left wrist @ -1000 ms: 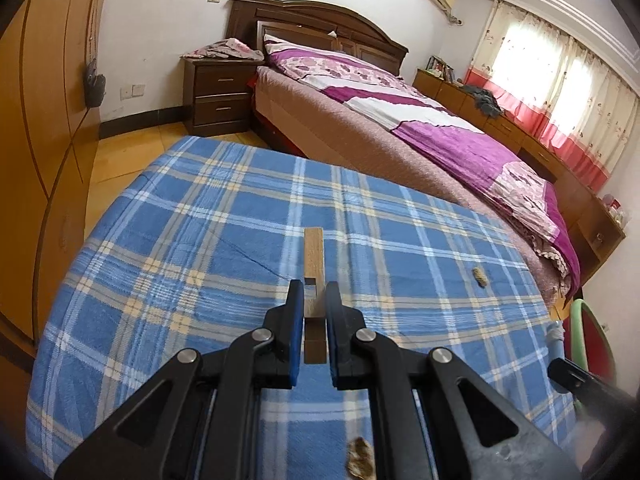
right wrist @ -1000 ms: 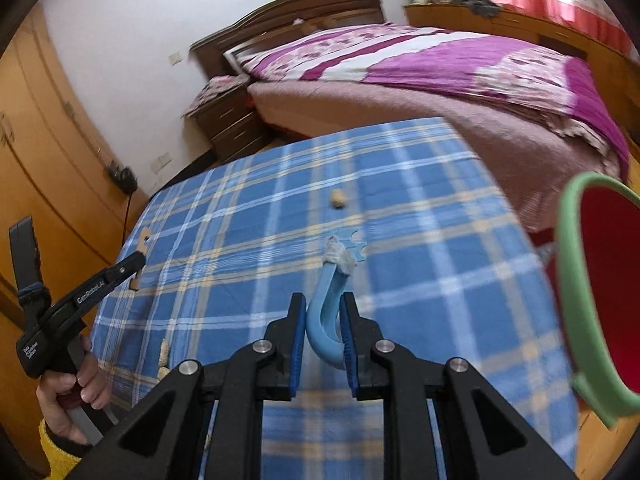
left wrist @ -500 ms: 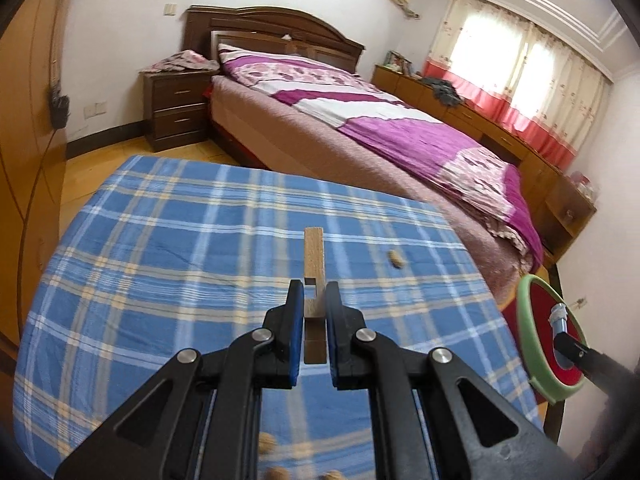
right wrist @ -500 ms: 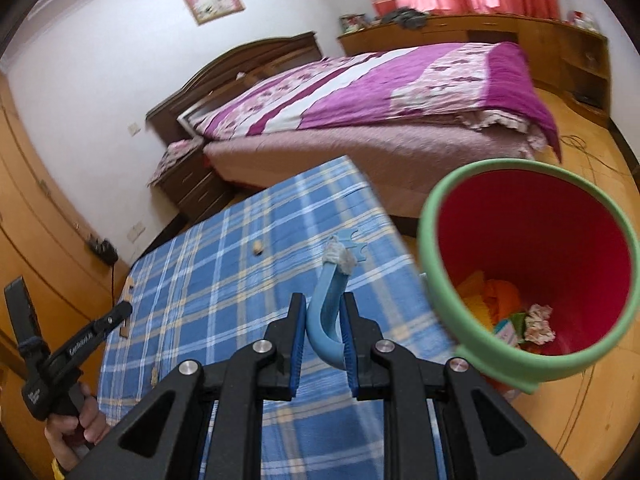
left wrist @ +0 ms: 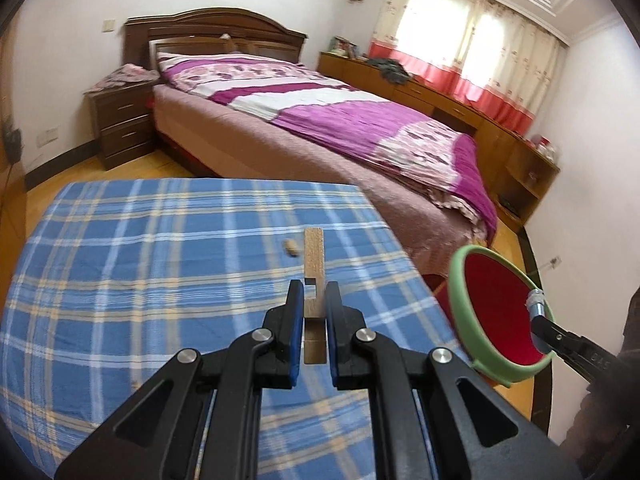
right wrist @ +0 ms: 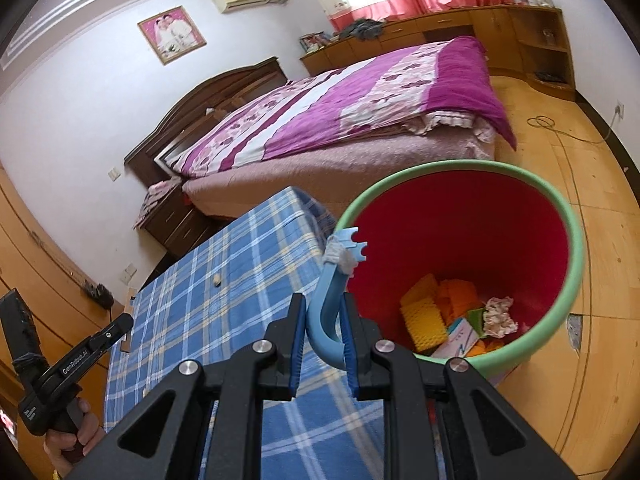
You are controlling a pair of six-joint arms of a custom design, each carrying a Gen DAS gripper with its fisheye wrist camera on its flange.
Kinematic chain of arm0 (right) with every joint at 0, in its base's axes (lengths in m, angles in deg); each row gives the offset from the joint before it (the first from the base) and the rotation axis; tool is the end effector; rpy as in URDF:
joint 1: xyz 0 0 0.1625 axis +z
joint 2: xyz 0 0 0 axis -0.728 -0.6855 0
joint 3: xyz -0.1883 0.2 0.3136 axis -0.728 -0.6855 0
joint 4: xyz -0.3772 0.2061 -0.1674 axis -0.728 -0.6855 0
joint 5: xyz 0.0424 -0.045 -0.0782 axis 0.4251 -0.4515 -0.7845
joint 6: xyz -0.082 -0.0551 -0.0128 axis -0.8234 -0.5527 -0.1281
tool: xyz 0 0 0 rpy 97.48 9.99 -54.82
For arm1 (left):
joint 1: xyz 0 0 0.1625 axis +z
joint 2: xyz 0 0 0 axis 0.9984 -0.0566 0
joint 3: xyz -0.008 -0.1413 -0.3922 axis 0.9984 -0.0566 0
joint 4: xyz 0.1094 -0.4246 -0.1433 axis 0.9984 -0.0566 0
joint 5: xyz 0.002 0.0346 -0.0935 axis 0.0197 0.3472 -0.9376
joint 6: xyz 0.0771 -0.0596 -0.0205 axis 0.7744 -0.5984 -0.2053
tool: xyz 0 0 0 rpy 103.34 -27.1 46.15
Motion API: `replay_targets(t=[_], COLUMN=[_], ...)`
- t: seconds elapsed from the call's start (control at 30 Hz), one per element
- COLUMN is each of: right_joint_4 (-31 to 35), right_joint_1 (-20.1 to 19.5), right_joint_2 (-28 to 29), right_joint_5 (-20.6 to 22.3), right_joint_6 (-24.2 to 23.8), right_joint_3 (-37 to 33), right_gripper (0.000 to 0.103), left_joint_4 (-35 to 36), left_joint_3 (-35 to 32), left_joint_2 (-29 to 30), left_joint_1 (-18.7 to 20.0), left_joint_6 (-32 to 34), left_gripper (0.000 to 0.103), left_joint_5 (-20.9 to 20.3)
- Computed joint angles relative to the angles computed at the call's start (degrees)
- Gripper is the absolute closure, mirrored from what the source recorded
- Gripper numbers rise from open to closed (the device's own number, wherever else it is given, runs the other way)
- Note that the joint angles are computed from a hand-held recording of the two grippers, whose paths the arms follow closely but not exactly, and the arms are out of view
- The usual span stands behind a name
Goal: Collect trash
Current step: 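Carry the wooden stick and blue tube with both tools over the red bucket, then open both tools to drop the stick and tube into the bucket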
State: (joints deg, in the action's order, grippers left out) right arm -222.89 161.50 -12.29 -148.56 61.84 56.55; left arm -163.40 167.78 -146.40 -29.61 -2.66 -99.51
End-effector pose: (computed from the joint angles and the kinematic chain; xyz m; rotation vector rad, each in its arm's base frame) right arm 0.2622 -0.4228 0.1554 -0.2498 -2.3469 1.3560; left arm -0.1583 -0.5733 0.2584 0.7739 2.5653 -0.8754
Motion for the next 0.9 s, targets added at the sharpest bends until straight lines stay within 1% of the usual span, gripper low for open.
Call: replay_targets(t=[0.23, 0.33, 0.5, 0.7, 0.9], right_joint_4=[-3.15, -4.05, -5.75, -6.99, -9.15], right_joint_1=[-1.58, -2.73, -5.16, -7.42, -8.39], right_joint_2=[-3.37, -5.01, -7.47, -9.37, -9.67], right_joint_5=[-0.03, 0.33, 1.71, 3.35, 3.52], right_joint_6=[0.54, 1.11, 1.92, 1.73, 0.32], right_joint_3=[3.82, 5.57, 8.38, 10.31, 10.92], right_gripper=[0.084, 0.084, 0.084, 0.084, 0.083], left_joint_4=[1.69, 3.25, 4.54, 5.23, 4.75], left_joint_3=[0.09, -0.54, -1.50, -2.35, -3.05], left_joint_2=[2.09, 3.43, 6.29, 9.84, 13.58], left_joint_1=[-3.30, -4.07, -5.68, -7.33, -8.28], left_joint_6=[0.79, 0.55, 0.69, 0.60, 1.03], left_gripper=[0.093, 0.093, 0.093, 0.093, 0.093], left_joint_5=[-1.92, -4.56, -6.94, -7.96, -8.60])
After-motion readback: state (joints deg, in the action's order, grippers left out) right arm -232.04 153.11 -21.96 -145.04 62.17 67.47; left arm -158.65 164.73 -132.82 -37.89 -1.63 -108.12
